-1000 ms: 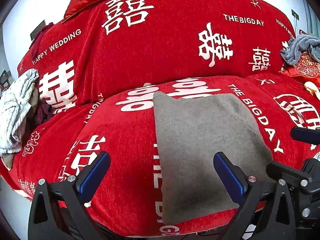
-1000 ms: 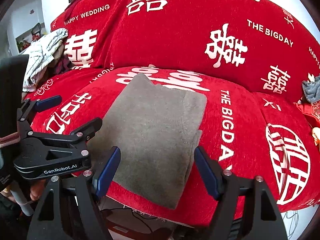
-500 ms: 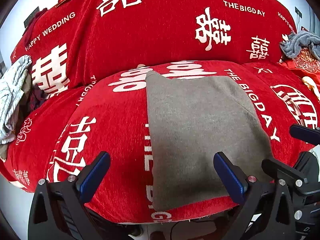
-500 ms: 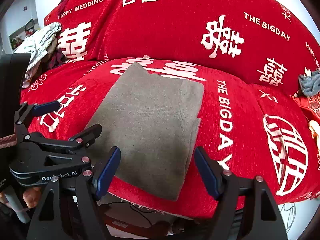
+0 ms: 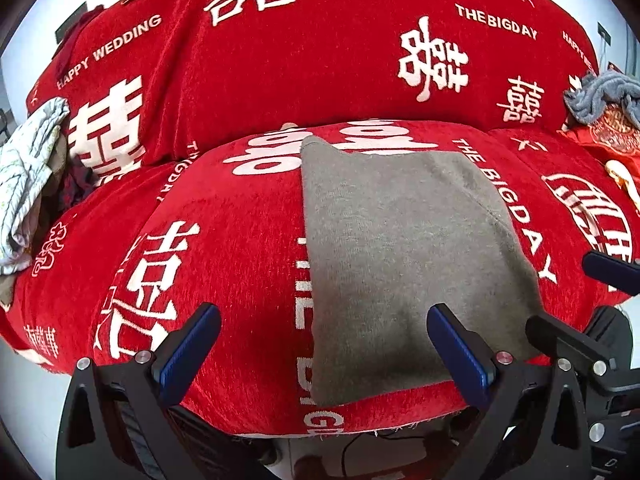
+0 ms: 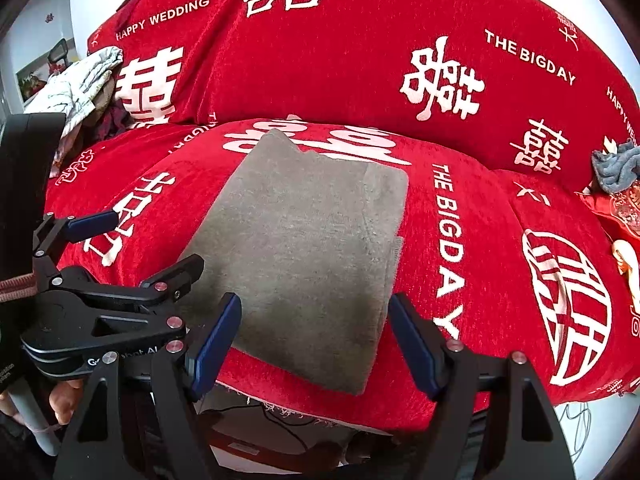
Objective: Fold small clothes
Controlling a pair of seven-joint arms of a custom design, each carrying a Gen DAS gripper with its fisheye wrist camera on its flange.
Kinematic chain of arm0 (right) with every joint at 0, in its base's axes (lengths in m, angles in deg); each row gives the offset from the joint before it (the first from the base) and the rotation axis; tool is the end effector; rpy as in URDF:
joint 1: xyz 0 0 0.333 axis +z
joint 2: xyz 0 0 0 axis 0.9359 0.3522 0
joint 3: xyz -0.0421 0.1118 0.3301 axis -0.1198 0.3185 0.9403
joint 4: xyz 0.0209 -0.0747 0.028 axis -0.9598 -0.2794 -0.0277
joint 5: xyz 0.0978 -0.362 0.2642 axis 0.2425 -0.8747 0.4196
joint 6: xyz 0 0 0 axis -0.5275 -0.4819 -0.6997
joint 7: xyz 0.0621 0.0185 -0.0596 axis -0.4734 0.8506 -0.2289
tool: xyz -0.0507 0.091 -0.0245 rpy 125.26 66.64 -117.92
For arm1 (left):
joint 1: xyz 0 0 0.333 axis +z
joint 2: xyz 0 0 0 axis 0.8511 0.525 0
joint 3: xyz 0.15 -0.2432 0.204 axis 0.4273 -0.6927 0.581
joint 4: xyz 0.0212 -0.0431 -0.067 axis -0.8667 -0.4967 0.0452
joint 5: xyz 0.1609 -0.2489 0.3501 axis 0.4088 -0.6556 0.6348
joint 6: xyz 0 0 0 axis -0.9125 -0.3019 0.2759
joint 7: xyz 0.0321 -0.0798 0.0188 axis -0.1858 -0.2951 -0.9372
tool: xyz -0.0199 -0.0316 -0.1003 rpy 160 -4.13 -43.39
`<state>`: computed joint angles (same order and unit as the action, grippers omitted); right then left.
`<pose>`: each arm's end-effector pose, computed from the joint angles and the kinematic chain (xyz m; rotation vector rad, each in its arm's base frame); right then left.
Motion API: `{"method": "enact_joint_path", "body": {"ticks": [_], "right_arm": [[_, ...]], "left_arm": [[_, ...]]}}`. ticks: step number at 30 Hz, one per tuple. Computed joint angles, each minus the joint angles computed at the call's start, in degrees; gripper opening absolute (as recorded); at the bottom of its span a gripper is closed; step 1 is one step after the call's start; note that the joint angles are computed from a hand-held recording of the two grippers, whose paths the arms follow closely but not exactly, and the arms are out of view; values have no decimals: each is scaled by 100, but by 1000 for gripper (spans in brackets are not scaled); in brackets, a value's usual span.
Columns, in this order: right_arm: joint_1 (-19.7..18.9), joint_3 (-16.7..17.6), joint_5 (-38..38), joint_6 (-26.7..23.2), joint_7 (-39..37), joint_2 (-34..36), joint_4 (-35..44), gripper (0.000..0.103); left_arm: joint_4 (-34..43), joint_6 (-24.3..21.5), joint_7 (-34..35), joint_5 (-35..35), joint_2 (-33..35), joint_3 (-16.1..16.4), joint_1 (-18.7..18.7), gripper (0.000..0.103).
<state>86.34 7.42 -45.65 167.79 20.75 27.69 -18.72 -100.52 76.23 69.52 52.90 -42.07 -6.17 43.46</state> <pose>0.6741 0.2383 0.5531 -2.0865 1.4255 -0.4902 0.6785 -0.2900 0.5404 -1.8254 1.7516 -0.5264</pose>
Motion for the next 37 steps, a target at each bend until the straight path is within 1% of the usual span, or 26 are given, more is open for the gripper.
{"method": "enact_joint_path", "body": {"ticks": [3,6,10,12,16,20,23,30,34,37], "right_arm": [[-7,1,29,-10,-32,11,6,79],[-8,1,52,-21,-35,19,15,79],[9,-6,4,-8,14,13,-9,79],[14,-6,-19,-8,28,16,-6,79],[19,-1,-18,7,37,0,-23,79],[20,3,-7,4,60,-6,-31,79],[14,5,17,11,58,-13,-40,79],[0,5,60,2,18,-7,-35,79],[-1,5,66,6,6,-4,-35,79],[-2,7,78,6,-1,-5,-35,79]], "left_arm": [[5,-123,-249,235,-16,42,-64,103],[25,-184,-211,239,0,22,-58,103],[5,-154,-210,289,-14,13,-66,103],[21,-257,-305,406,-16,26,-104,103],[24,-311,-321,408,-16,17,-94,103],[-49,-174,-402,461,-76,22,-74,103],[-16,-241,-459,557,-59,24,-92,103],[-5,-217,-406,618,-35,16,-103,103],[-7,-183,-334,493,-29,2,-79,103],[-21,-205,-379,533,-40,13,-95,103]]}}
